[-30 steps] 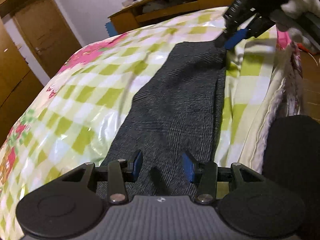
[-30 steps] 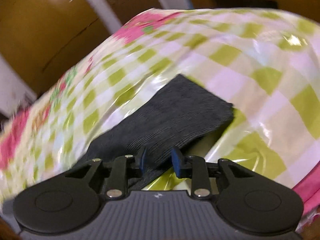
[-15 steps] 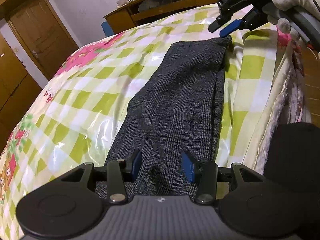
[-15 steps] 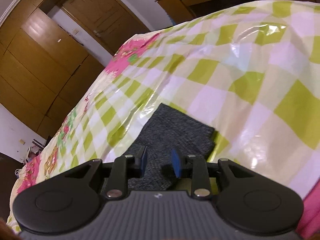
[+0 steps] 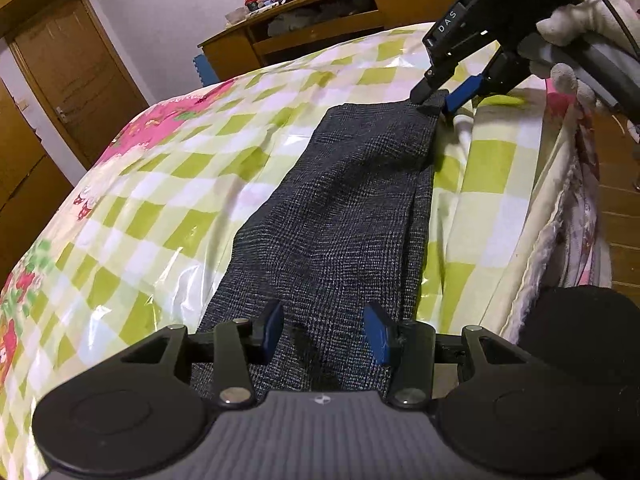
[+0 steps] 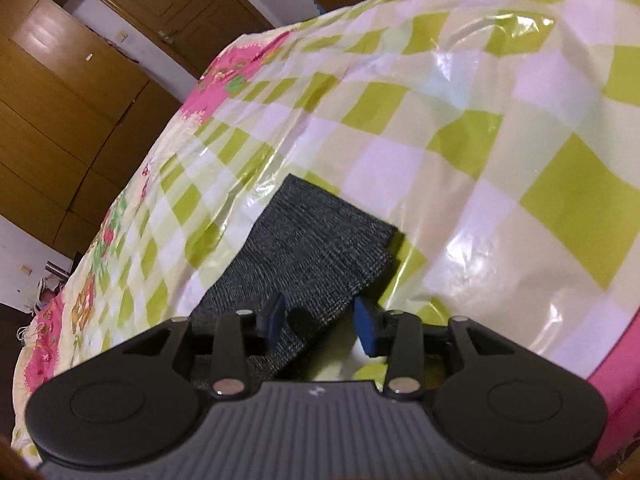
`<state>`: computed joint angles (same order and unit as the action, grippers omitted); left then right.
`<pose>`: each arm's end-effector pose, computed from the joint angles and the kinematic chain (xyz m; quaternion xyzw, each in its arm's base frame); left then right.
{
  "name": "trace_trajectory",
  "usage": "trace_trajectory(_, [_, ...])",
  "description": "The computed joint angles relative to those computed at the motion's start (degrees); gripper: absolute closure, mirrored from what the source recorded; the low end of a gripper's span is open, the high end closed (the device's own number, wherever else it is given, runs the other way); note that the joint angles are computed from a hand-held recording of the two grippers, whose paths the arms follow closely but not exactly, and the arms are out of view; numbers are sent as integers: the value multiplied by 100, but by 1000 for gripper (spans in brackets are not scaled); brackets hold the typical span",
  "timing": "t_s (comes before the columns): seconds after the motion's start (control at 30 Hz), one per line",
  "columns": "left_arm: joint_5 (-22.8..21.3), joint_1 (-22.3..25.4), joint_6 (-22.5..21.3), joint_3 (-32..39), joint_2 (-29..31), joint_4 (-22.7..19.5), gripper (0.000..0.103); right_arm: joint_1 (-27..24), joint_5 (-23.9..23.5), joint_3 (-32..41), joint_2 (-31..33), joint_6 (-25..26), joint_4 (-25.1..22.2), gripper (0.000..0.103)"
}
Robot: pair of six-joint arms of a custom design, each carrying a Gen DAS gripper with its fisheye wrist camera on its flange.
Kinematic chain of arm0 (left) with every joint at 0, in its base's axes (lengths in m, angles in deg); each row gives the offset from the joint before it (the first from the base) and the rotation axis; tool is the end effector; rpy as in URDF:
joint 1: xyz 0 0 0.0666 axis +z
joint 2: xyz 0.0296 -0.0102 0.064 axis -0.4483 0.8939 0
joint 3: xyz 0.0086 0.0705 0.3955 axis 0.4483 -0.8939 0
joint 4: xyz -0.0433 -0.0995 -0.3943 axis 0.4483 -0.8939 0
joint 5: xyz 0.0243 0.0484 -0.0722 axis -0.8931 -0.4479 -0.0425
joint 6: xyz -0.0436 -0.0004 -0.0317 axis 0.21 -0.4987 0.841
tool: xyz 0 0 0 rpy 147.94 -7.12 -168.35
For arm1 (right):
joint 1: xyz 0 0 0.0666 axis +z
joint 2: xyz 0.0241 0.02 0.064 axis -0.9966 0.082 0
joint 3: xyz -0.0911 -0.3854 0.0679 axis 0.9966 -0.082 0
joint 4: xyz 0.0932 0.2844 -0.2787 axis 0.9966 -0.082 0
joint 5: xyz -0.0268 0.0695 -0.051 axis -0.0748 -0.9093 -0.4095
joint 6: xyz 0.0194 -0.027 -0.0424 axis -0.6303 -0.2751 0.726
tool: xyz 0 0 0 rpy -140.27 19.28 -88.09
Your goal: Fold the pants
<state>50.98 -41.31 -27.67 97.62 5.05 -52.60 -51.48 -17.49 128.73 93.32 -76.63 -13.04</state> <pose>0.5446 -0.1546 0.3759 0.5106 0.7680 -0.0483 0.3836 0.4963 0.3175 0.3851 0.3366 0.8428 0.2050 0.3665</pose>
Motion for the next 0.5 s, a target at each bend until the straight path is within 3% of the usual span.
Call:
trace_trajectory(0.07, [4,0,10,4,6,1,45,7,160,26,11,107,6,64])
trace_trajectory(0.2, [33,15,20,4,24,6,44,-1,315,96,38,404,2,93])
trace_trajectory(0.23, [35,16,25,8,30,3,44,7,367,130,50,530,-13,95])
trace_trajectory(0.4, [29,0,-10,28,40,9,44,-43,367,245,93,964,32,97])
trace_trajectory(0.5, [42,-2,7,19,28,24,44,-55,397,120,-31,1139,517,98])
